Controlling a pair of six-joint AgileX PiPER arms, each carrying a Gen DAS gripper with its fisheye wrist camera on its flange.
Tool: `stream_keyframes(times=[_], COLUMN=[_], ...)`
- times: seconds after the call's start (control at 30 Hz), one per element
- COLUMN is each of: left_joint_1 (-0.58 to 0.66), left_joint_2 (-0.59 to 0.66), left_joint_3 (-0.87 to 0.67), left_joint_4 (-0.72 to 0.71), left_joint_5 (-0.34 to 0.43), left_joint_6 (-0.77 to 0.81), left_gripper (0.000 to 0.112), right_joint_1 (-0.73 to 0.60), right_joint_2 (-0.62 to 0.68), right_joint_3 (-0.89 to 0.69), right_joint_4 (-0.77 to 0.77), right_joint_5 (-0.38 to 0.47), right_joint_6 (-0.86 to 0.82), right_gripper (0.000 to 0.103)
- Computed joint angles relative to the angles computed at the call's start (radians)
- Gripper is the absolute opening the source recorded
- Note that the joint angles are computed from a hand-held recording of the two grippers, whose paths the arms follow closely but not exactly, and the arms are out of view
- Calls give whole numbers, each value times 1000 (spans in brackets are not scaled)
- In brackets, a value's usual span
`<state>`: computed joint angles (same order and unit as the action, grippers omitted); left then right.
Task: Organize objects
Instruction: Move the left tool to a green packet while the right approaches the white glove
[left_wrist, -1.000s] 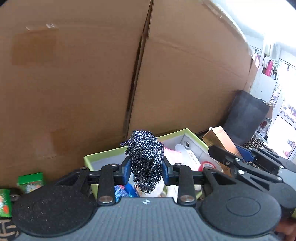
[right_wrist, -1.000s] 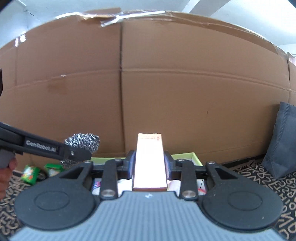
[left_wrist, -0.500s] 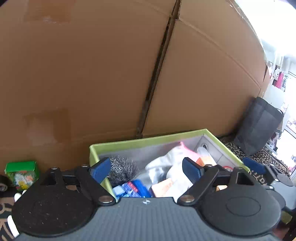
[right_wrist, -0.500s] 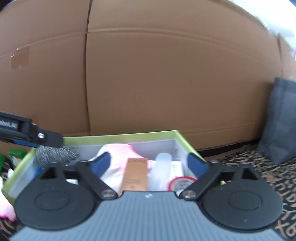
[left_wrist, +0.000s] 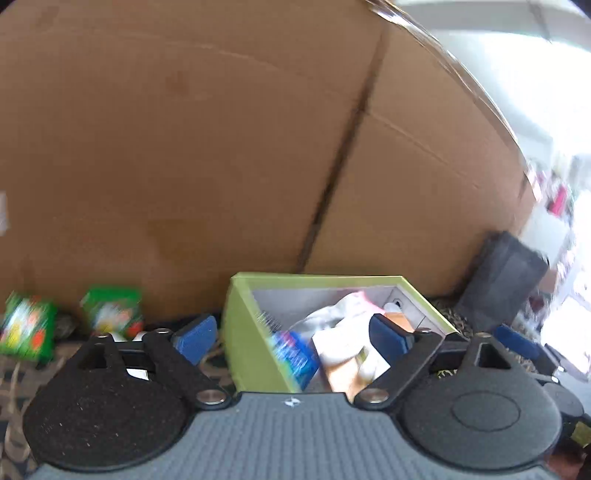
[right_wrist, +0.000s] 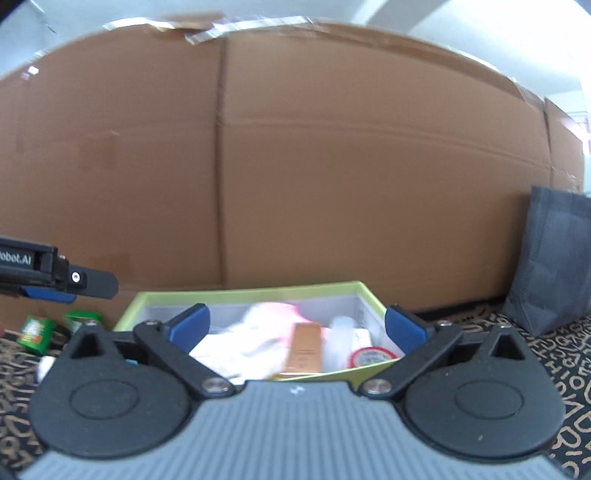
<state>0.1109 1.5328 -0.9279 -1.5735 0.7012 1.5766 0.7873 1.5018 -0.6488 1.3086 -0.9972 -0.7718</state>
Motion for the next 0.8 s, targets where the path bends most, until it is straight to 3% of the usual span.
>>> stream_keyframes(times=[0.13,0.23,0.4,0.5,0.6,0.7,0.8], left_joint_1=[159,262,460,518,546,534,504], left_joint_2=[-59,-94,-66,-29,20,68,116], left_joint_3=[138,222,238,222,176,122,60], left_joint_4=[26,47,131,149,140,125,128], left_joint_5=[75,74,159,164,166,113,55], left_joint_6=[16,61,81,98,106,111,87], left_gripper=[93,93,93,93,93,93,93], right_joint_1=[117,216,281,302,318,285,288], right_joint_2=[6,48,139,191,250,299,347], right_joint_3=[-12,-29,-71,-131,-224,-304,-376], right_joint_4=[49,78,66,95,188,244,338], right_joint_5=[33,42,179,275,325,402,381], right_joint_6=[-65,-77,-1,12,-100,-169,-248], right_gripper=[103,103,103,103,103,103,103])
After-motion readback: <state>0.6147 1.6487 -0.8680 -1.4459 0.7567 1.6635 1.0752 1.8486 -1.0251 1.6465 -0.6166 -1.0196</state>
